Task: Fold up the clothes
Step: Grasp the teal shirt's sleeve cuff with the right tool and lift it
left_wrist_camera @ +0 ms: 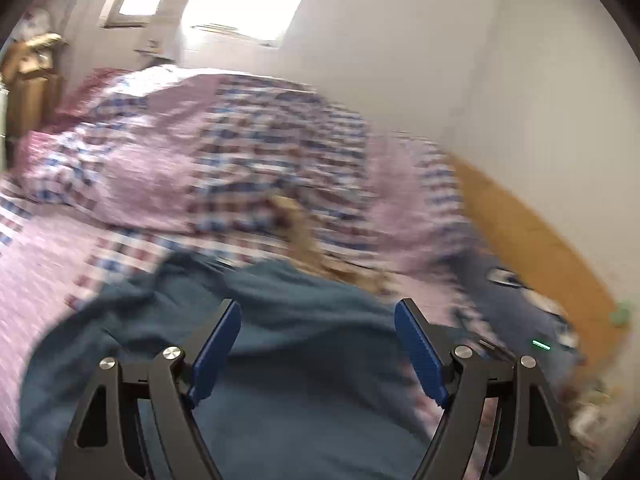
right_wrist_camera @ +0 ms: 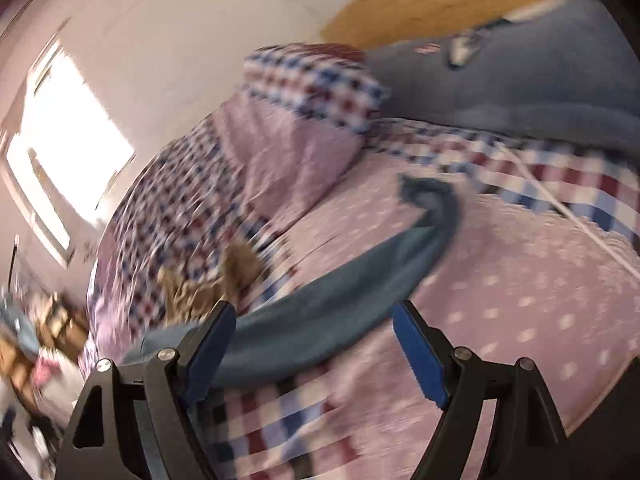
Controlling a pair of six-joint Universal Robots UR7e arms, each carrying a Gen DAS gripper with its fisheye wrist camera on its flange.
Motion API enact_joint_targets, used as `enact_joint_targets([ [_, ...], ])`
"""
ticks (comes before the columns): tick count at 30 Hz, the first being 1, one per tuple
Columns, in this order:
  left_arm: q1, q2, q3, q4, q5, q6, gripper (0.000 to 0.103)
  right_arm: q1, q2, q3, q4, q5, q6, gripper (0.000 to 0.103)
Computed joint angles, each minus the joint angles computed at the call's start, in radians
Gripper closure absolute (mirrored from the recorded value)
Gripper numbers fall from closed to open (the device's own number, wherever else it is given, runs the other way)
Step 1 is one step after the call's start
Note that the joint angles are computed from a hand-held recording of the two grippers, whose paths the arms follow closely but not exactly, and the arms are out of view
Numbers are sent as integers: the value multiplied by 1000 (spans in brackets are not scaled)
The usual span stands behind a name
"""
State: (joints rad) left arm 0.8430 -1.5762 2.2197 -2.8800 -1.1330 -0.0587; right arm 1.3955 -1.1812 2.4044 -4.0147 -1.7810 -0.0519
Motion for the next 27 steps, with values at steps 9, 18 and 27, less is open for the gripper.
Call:
enact_joint_targets([
  [9,-161,3,207,-248,0,70,9,-61,-89,-33,162,-65,-35,31],
  [18,87,255,213,-318,13,-39,9,10,45,-237,175,-367,-303,43],
  [27,103,255,219,-323,5,-14,9,15,135,-500,363,-470,-467,53],
])
